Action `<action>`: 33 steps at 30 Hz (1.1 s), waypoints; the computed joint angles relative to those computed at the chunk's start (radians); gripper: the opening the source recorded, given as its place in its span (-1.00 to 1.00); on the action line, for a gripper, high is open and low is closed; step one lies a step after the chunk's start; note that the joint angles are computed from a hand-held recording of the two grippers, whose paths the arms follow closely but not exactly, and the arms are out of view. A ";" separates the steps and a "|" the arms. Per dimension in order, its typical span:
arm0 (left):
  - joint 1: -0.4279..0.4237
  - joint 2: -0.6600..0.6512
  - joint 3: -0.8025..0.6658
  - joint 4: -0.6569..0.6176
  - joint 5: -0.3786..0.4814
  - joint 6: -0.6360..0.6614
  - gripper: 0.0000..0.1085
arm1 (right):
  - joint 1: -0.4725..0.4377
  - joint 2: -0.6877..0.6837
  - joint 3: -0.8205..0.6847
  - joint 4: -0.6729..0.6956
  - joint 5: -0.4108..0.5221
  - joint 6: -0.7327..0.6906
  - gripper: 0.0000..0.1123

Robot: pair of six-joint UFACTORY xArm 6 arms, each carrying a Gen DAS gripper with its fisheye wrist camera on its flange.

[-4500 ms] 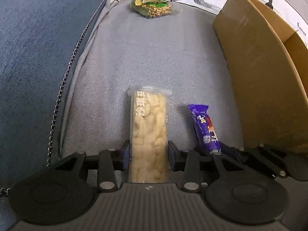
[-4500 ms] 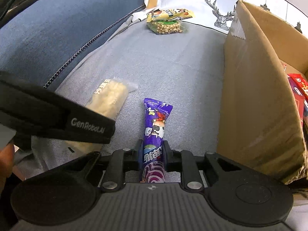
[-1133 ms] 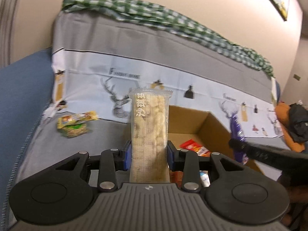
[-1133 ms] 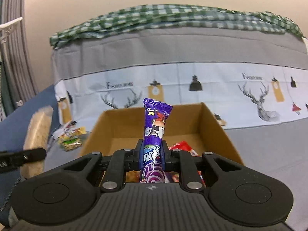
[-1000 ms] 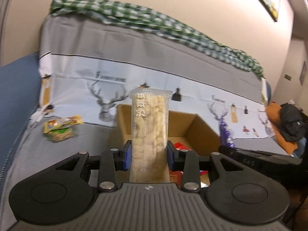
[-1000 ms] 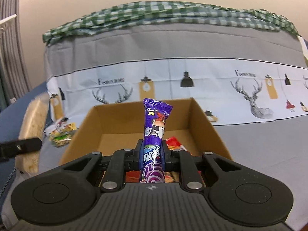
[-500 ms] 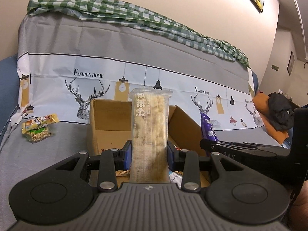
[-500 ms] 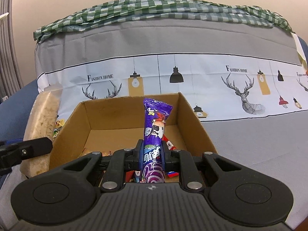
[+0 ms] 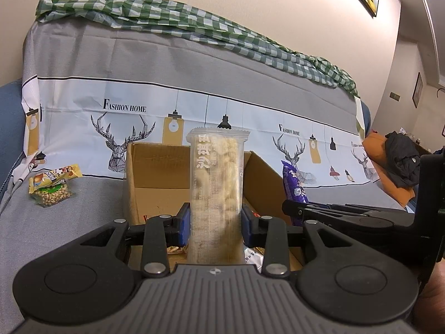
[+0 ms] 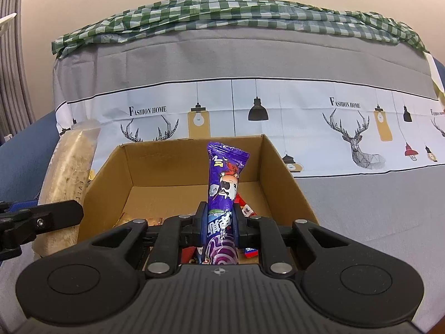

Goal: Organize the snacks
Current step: 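Hold the rice cake bar and purple candy bar above the box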

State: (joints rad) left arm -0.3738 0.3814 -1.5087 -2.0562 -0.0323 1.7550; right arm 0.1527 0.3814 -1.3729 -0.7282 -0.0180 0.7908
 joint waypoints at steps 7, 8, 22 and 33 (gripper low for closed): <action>0.001 0.000 -0.001 -0.013 0.002 0.017 -0.27 | 0.003 0.000 0.002 0.029 -0.001 -0.030 -0.69; 0.000 0.000 0.000 -0.017 0.003 0.022 -0.27 | 0.003 0.000 0.000 0.024 -0.001 -0.026 -0.69; 0.000 -0.002 0.011 0.031 0.012 -0.024 -0.27 | 0.003 0.004 -0.002 0.038 0.004 -0.038 -0.69; 0.000 0.001 0.017 0.060 0.033 -0.040 -0.27 | -0.009 0.007 -0.025 -0.128 0.012 0.123 -0.69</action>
State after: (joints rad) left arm -0.3733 0.3822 -1.4914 -1.9963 0.0005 1.7148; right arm 0.1436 0.3886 -1.3984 -0.8557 -0.0064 0.9139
